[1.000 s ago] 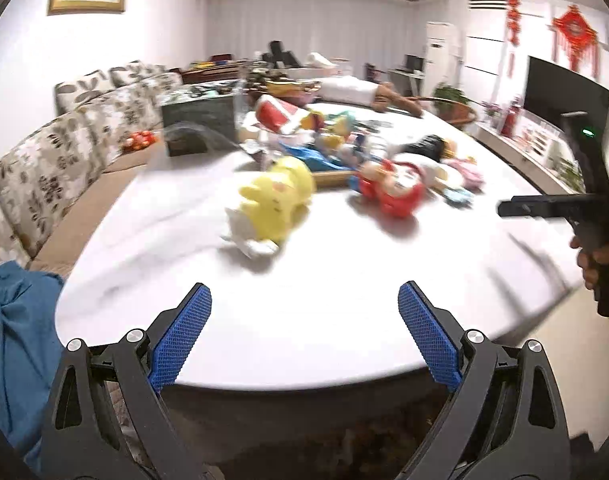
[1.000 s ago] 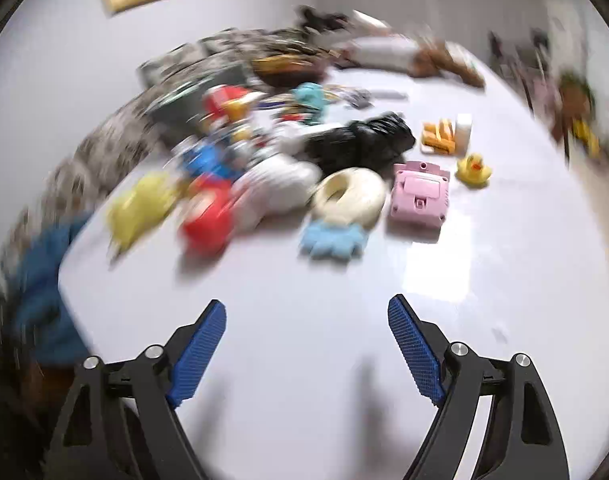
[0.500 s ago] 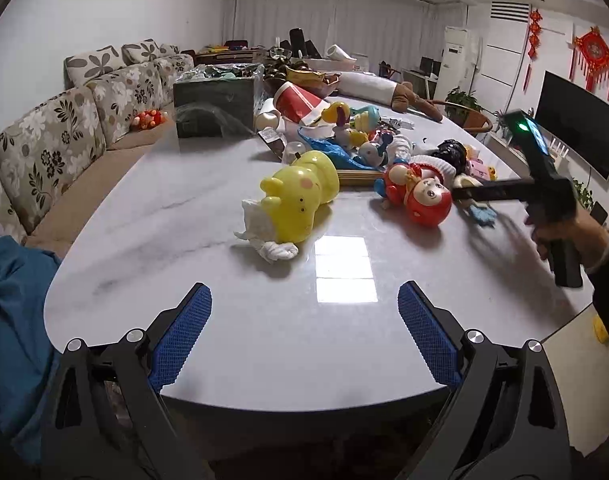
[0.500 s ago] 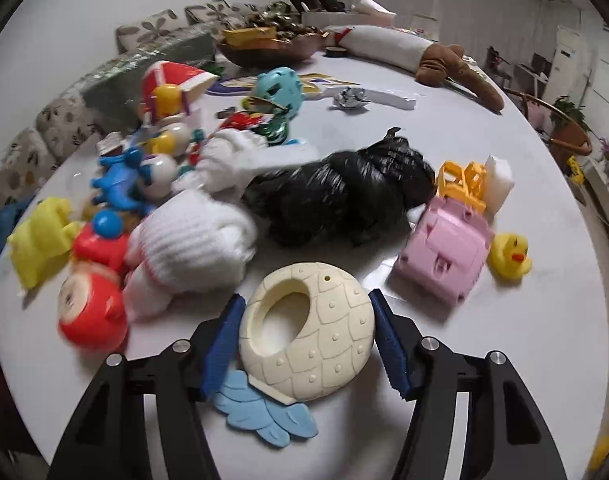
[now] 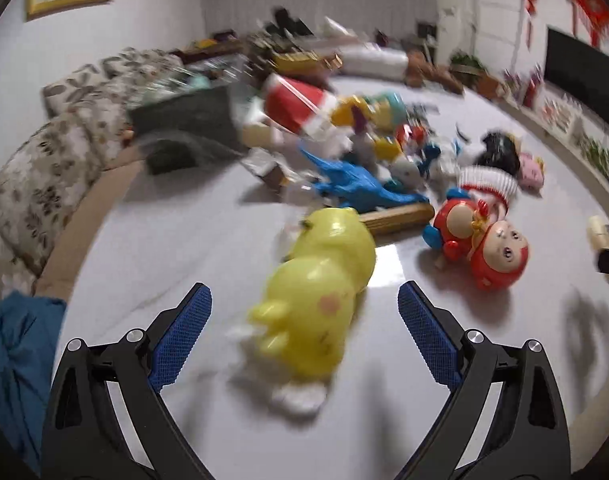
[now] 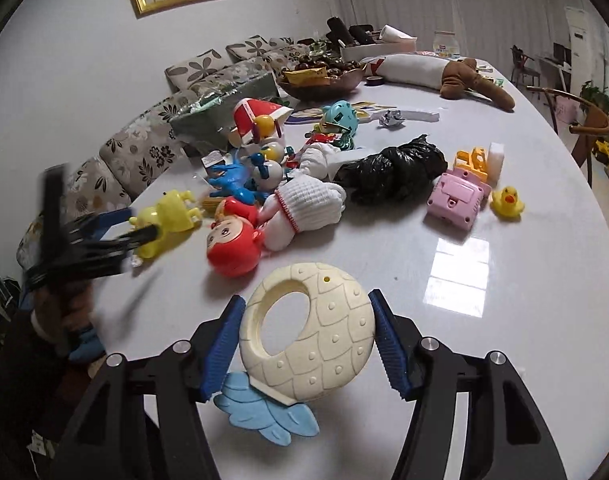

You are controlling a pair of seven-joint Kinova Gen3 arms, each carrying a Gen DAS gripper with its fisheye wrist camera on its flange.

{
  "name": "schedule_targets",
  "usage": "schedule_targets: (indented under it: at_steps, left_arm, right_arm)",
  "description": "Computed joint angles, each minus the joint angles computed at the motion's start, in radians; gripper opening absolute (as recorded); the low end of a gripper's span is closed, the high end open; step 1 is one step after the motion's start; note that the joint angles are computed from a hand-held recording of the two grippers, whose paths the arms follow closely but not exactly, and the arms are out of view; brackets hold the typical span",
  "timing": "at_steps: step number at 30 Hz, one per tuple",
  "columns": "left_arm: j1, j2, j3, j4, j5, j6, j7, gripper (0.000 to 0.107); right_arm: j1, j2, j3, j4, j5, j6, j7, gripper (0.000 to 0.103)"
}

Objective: Collect trash
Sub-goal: 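Grasp the yellow pig toy with the left tool while the right tool grasps the cream ring toy, then lower both tools below the table edge and release into the bin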

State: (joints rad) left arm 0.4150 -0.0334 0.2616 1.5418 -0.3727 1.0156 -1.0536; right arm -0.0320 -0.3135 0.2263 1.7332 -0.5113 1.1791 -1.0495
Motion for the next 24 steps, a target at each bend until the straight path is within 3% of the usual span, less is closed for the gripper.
schedule_targets:
  at_steps: [1, 2, 3, 5, 10, 16, 21, 24]
  left_arm:
    - [0.0, 0.034, -0.002, -0.033, 0.015, 0.034, -0.024, 0.089]
    - [0.012, 0.066, -0.016, -0.053, 0.026, 0.056, -0.037, 0.077]
    - [0.005, 0.079, -0.02, -0.063, 0.052, 0.062, -0.058, 0.054]
    - [-0.018, 0.062, -0.02, -0.061, 0.089, 0.044, -0.056, 0.047]
    - [-0.004, -0.135, -0.007, 0.019, 0.036, -0.097, -0.024, 0.047]
    - [-0.028, -0.294, 0.047, 0.004, 0.117, -0.117, -0.066, 0.047]
    - [-0.017, -0.427, 0.111, 0.087, 0.209, -0.1, -0.104, 0.047]
    - [-0.024, -0.448, 0.162, 0.125, 0.283, -0.054, -0.12, 0.047]
  right_arm:
    - [0.0, -0.006, 0.004, 0.004, -0.004, 0.004, 0.0, 0.062]
    - [0.0, -0.009, 0.008, 0.009, -0.009, 0.007, -0.001, 0.062]
    - [0.001, -0.013, 0.009, 0.014, -0.01, 0.008, -0.002, 0.062]
    - [0.0, -0.019, 0.007, 0.026, -0.008, 0.006, -0.006, 0.062]
    - [-0.013, -0.036, 0.014, 0.047, -0.028, 0.007, -0.013, 0.062]
    - [-0.044, -0.093, 0.047, 0.01, -0.077, 0.035, -0.015, 0.062]
    - [-0.101, -0.2, 0.087, -0.04, -0.045, 0.187, -0.042, 0.062]
    - [-0.126, -0.259, 0.085, -0.035, -0.006, 0.297, -0.071, 0.062]
